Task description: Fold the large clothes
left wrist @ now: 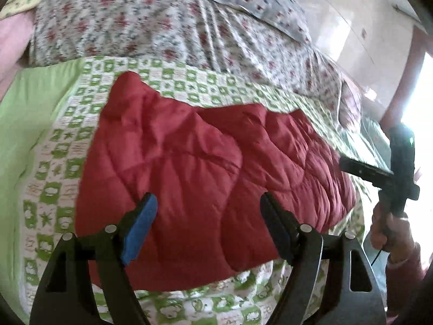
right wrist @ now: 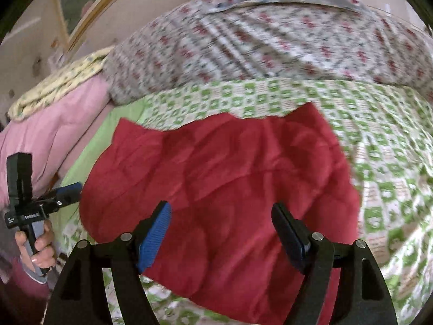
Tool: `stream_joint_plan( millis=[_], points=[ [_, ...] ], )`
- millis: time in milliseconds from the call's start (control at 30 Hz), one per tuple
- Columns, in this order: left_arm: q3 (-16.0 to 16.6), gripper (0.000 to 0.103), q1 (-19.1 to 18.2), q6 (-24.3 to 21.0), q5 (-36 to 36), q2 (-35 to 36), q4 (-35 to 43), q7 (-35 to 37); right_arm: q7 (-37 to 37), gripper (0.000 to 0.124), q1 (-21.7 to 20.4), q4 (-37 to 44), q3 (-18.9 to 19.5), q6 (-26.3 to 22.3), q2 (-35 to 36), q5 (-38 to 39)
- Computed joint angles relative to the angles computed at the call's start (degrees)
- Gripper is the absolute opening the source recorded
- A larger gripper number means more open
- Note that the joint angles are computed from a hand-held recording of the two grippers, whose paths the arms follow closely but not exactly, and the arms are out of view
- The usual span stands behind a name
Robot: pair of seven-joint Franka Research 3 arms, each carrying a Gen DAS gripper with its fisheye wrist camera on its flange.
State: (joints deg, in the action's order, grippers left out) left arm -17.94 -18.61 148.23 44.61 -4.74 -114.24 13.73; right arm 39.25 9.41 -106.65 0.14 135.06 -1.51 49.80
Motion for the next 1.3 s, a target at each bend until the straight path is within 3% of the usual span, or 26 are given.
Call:
stream_joint_plan(
  millis=[267,500,733,900,1133,1300],
  points=[
    [0.60,0.078,-1.57,-0.09,-4.09,4.31,2.50,5.68,2.40,0.078,1.67,0.71,1.38,-0.40,1.20,-4.88],
    [1.59,0.078,-1.94,0.05,-2.99,5.61,2.84,4.61,4.55,0.081,2.31,2.93,2.13,-1.62,3.40,-8.46],
    [3.09,0.078,-1.86,-0.88,1.11,8.62,4.94,1.53,12.20,0.086,3.48,8.58,2.94,0.80,9.89,-18.18],
    [4.25,0.078,-2.22,-4.72,2.77,12.07,9.36,1.51,21.19,0.084,4.19,15.00,2.25,3.02,15.88,-26.53],
    [6.04,0.078,-1.47,-11.56,-6.76,17.95,18.58,5.86,31.94,0.084,2.54,29.95,1.54,-0.49,27.00,-30.86],
    [7.14,0.078,-0.02,-12.85,-13.31,21.94,23.37,8.59,35.44,0.084,0.75,36.50,2.36,-3.52,31.81,-30.03]
  ],
)
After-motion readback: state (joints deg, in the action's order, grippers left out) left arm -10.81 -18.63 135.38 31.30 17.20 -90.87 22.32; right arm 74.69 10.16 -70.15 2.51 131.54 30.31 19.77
